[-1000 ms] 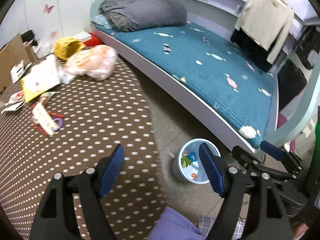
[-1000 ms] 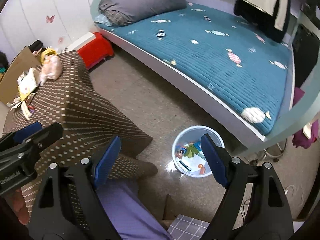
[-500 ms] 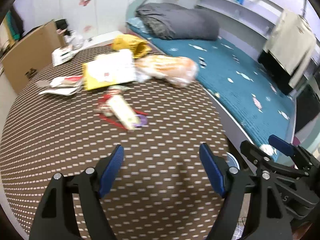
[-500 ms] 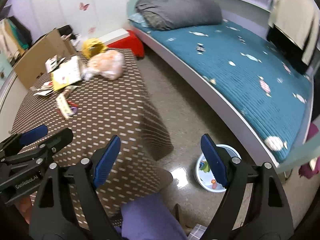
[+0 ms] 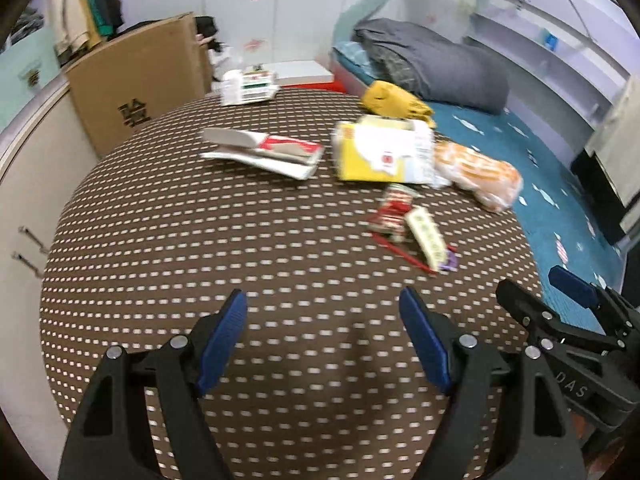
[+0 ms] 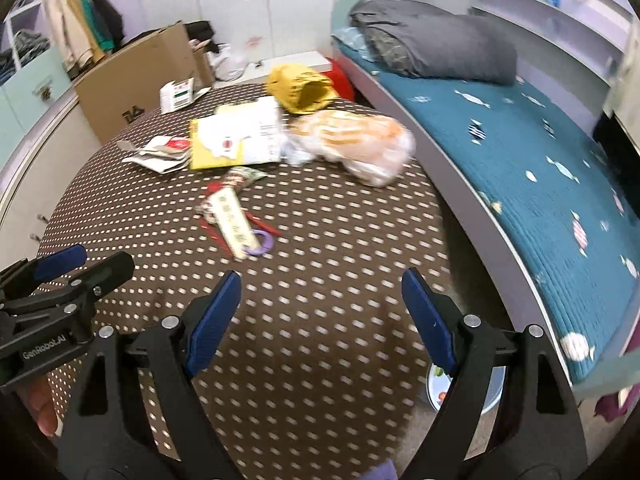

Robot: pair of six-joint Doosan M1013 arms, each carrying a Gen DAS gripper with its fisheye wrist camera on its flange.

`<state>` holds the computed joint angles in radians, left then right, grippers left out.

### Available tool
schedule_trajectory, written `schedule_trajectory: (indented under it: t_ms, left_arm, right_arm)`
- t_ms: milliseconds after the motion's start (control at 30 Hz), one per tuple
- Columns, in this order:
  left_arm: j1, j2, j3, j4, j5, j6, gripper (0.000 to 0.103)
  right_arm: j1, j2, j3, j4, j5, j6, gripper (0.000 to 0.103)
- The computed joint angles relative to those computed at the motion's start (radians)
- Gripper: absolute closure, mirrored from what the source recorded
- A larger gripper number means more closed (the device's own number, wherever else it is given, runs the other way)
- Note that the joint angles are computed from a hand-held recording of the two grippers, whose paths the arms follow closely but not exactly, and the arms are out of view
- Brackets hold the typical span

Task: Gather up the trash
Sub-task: 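Move both tools back toward the table, then grasp the yellow tag with the purple ring using the right tool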

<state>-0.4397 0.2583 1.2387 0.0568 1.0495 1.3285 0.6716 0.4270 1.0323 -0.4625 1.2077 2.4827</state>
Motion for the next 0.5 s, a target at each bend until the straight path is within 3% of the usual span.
schedule_trajectory:
  t_ms: [300,500]
  left_arm:
    - [0.054,0.005,0.004,0.029,0.014,-0.051,0.026]
    - [0.071,0.021,-0.006,0.034,0.028,-0.073,0.025]
  right_arm:
    - [-0.001,0.100,-0.128,0.009,0.042,-0.124,0.023]
    - [-0.016,0.147,-0.178,0.036,0.059,-0.158,0.061]
